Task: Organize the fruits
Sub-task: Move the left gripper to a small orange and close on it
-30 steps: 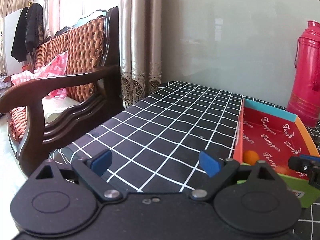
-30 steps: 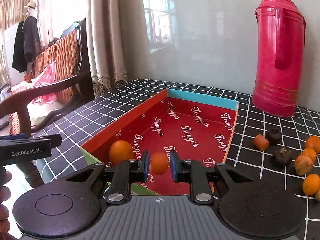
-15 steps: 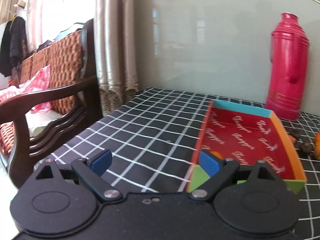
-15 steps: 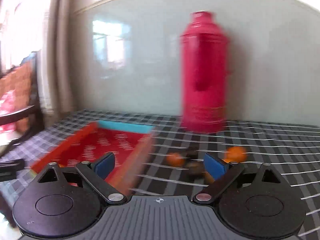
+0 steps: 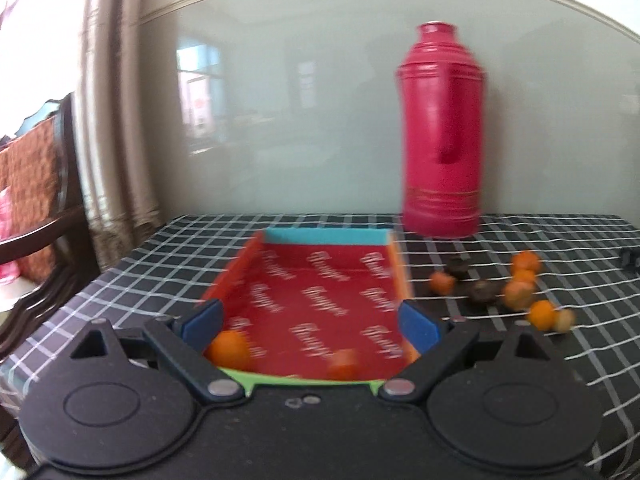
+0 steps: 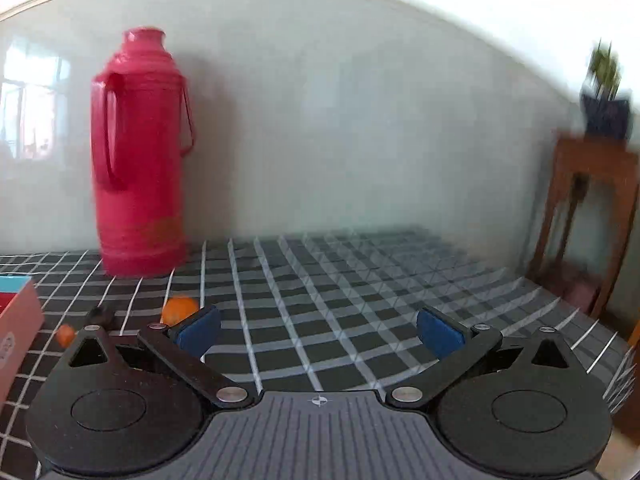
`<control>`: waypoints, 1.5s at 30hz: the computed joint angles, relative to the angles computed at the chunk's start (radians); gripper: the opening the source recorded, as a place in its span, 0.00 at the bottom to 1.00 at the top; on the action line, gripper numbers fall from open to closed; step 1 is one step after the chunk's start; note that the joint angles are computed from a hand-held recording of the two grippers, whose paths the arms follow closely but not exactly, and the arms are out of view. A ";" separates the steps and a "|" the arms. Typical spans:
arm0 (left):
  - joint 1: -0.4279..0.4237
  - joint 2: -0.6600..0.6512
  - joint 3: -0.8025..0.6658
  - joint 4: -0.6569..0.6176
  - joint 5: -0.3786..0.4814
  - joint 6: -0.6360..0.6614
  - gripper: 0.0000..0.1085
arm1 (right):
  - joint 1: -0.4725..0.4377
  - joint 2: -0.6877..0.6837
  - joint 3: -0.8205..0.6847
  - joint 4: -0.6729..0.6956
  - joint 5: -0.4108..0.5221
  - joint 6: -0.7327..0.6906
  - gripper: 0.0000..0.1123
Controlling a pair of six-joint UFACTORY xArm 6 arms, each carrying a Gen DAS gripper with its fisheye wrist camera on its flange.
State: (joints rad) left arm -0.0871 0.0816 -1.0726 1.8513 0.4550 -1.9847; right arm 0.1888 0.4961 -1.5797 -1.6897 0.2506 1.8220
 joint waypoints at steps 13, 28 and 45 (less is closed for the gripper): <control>-0.085 0.160 -0.171 -0.021 -0.098 0.075 0.81 | -0.061 -0.028 0.064 0.078 0.045 -0.048 0.92; -0.136 0.400 -0.413 -0.246 -0.183 0.334 0.37 | -0.102 -0.080 0.120 -0.060 0.074 0.100 0.92; -0.128 0.574 -0.595 -0.622 -0.241 0.612 0.32 | -0.119 -0.113 0.141 -0.227 0.035 0.244 0.92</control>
